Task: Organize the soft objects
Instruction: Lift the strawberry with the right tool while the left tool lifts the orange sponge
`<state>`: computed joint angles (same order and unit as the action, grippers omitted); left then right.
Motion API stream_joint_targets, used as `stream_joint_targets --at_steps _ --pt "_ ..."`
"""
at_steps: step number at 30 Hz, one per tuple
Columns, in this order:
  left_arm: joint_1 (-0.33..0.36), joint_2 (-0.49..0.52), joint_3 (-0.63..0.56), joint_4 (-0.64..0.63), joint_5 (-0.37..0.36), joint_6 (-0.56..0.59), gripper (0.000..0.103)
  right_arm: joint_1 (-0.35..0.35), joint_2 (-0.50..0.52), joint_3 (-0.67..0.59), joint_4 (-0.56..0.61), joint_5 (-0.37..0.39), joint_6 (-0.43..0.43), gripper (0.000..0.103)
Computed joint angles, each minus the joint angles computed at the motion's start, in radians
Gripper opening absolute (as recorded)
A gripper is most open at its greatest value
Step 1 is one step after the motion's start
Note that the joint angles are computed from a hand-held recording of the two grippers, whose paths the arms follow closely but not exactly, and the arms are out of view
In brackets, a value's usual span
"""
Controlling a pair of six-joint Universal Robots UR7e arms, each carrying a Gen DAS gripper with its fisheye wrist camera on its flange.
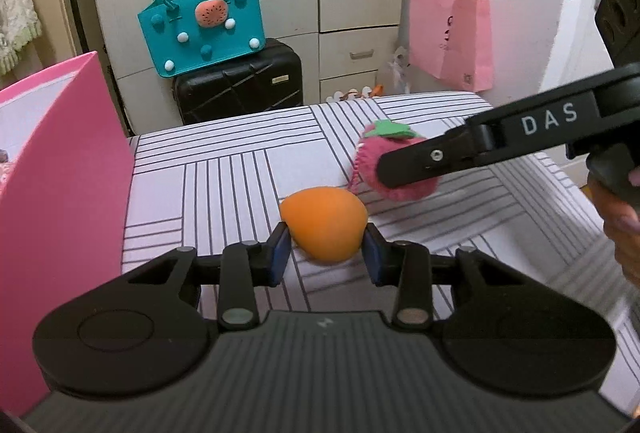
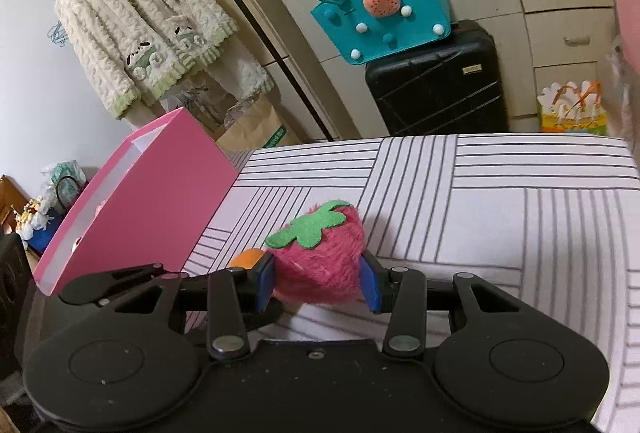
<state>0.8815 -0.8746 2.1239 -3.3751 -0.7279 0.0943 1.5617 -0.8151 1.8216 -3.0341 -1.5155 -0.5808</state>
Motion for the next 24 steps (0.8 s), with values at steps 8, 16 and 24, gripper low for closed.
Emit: stream_joint_targets --at_steps 8,16,24 --pt "-0.049 -0.108 0.107 0.058 -0.049 -0.044 0.037 0.026 -0.063 0.117 -0.088 -0.065 -0.017 0.049" --pt "-0.084 -0.239 0.174 0.223 -0.102 -0.147 0.037 0.049 -0.111 0.205 -0.104 -0.146 0.0 0.049" --pt "-0.103 -0.359 0.21 0.417 -0.162 -0.237 0.037 0.066 -0.174 0.292 -0.086 -0.165 0.02 0.05"
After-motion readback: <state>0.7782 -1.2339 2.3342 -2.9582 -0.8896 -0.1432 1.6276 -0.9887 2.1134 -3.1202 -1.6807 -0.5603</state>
